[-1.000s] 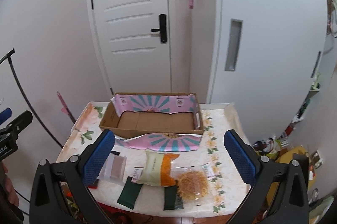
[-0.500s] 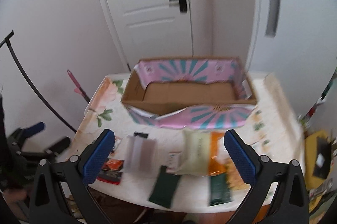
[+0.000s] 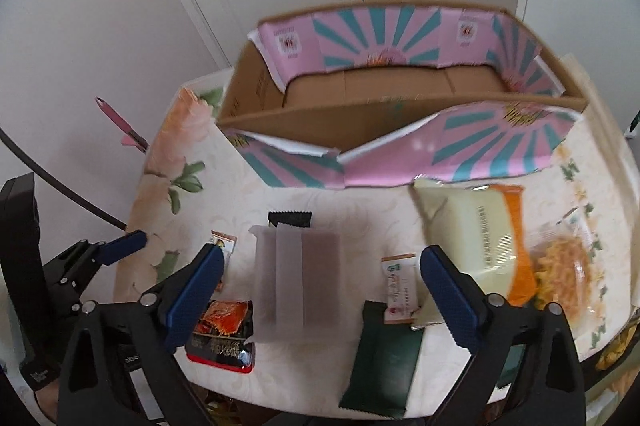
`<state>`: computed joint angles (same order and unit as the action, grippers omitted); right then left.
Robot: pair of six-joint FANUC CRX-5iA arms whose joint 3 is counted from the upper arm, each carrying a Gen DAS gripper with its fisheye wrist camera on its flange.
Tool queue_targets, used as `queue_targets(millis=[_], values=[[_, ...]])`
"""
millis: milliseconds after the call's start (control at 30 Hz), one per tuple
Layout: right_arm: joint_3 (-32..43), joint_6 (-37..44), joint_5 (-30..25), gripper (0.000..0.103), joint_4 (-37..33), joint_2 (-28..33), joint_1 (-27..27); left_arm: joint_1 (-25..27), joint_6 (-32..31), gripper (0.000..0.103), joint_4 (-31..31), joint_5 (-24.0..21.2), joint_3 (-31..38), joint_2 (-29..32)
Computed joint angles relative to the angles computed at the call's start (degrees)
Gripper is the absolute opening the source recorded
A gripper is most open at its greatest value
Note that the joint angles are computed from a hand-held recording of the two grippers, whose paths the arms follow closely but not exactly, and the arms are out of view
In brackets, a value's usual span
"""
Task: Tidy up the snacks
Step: 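Grasp the small brown-green snack bar with the left gripper while the right grasps the white-grey pouch, then carry both snacks into the box and open both grippers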
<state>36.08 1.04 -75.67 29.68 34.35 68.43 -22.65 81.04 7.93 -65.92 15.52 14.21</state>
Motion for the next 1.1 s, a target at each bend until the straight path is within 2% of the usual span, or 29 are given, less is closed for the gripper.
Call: queue_targets(millis=[200, 400, 433, 467, 500, 633, 700, 733, 800, 867, 1100], values=[[0.8, 1.5, 2.3, 0.094, -3.7, 1.9, -1.3, 1.1, -2.0, 0.068, 2.3, 0.9, -1.1, 1.7], [1.0, 1.5, 2.9, 0.086, -6.0, 2.7, -1.5, 1.0, -3.6, 0.066, 3.7, 2.0, -2.2, 2.2], [0.3, 1.1, 3.5, 0.085, -6.3, 2.4, -1.6, 0.8, -3.6, 0.062, 3.7, 1.9, -2.2, 2.2], [-0.3, 0.8, 4.0, 0.084, -6.6, 2.2, -1.6, 0.6, -3.6, 0.053, 3.6, 1.9, -2.2, 2.3], [-0.7, 0.6, 4.3, 0.082, -6.9, 2.0, -1.7, 0.5, -3.6, 0.05, 3.3, 1.7, -2.1, 2.4], [-2.9, -0.3, 6.9, 0.077, -7.1, 1.0, -1.9, 0.1, -3.4, 0.048, 2.5, 1.9, -2.2, 2.2], [-3.4, -0.3, 7.7, 0.075, -7.5, 0.8, -2.0, 0.0, -3.2, 0.043, 2.1, 1.9, -2.1, 2.2], [-3.6, -0.2, 8.3, 0.074, -7.8, 0.7, -2.1, -0.2, -3.0, 0.037, 1.5, 2.0, -2.0, 2.1], [-4.1, -0.3, 9.3, 0.064, -8.3, 0.5, -2.2, -0.3, -2.8, 0.031, 0.8, 2.1, -1.9, 2.1], [-4.5, -0.6, 10.0, 0.062, -8.5, 0.4, -2.2, -0.1, -2.9, 0.022, 0.5, 2.2, -1.9, 2.0], [-4.4, -0.6, 9.9, 0.059, -8.0, 0.6, -2.0, 0.5, -3.2, 0.021, 1.6, 2.3, -2.1, 2.1]])
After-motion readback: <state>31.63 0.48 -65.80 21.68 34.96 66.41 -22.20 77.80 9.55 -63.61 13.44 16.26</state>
